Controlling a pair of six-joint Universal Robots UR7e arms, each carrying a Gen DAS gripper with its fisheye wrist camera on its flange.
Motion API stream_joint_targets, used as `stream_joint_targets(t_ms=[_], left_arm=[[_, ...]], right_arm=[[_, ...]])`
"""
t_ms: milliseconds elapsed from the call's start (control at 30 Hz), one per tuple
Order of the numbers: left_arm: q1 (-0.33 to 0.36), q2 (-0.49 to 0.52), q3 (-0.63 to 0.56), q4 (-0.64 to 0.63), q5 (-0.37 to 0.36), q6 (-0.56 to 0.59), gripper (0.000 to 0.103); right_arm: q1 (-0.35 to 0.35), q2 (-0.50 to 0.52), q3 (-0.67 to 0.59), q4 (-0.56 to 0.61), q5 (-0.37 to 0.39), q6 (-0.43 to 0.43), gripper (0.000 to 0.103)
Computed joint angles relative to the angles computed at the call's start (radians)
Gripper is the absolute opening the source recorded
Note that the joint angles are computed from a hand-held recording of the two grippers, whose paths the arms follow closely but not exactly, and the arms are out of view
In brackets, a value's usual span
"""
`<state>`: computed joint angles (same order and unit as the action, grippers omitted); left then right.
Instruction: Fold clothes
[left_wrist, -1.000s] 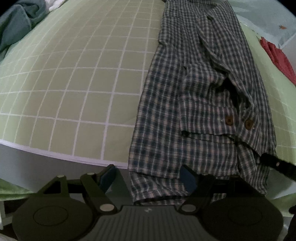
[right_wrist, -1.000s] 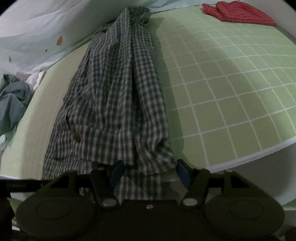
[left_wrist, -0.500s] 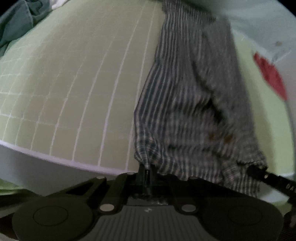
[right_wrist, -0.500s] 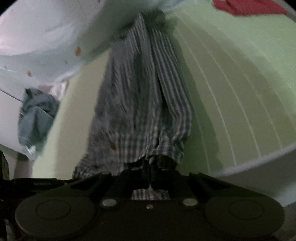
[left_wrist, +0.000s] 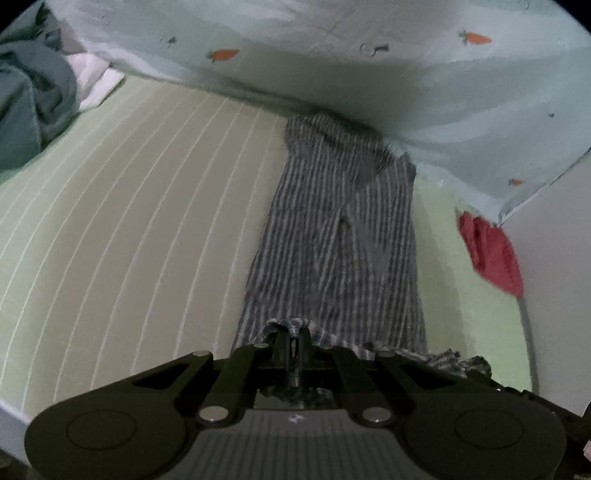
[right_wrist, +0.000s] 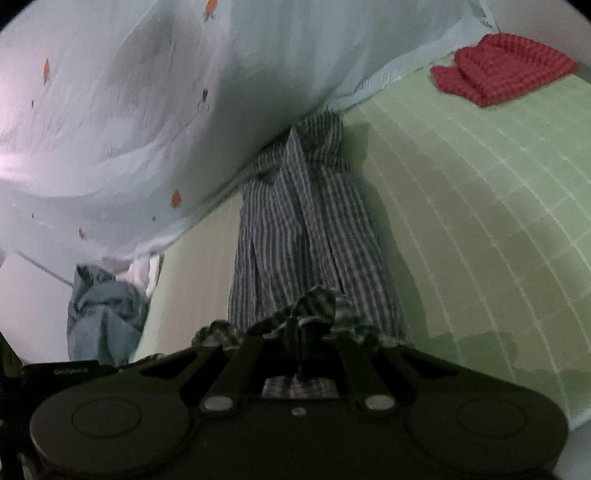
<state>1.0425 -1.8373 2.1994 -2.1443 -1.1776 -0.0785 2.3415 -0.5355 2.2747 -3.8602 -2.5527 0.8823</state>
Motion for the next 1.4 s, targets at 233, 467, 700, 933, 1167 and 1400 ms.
stream_joint_targets(t_ms=[233, 467, 700, 933, 1167, 1400], left_arm=[[0.023, 0.140, -0.055, -0.117, -0.028, 0.032, 0.004], [0.064, 0.318, -0.141, -0.212, -0.042, 0.058, 0.004], [0.134, 0.557, -0.278, -0.244, -0.024, 0.051, 0.004], [0.174, 0.684, -0.347, -0.210, 0.021, 0.006, 0.005], [0.145, 0.643, -0.300, -0.264, 0.050, 0.057, 0.019], [0.094, 0.528, -0.214, -0.327, 0.053, 0.106, 0.065]], right_arm=[[-0.088, 0.004, -0.022, -0.129, 0.030, -0.125, 0.001], [-0.238, -0.031, -0.036, -0.163, 0.137, -0.237, 0.001], [-0.424, -0.081, -0.075, -0.037, 0.275, -0.256, 0.001], [-0.525, -0.103, -0.121, 0.135, 0.359, -0.239, 0.001], [-0.477, -0.111, -0.145, 0.215, 0.287, -0.273, 0.005], [-0.370, -0.100, -0.150, 0.180, 0.128, -0.305, 0.034]])
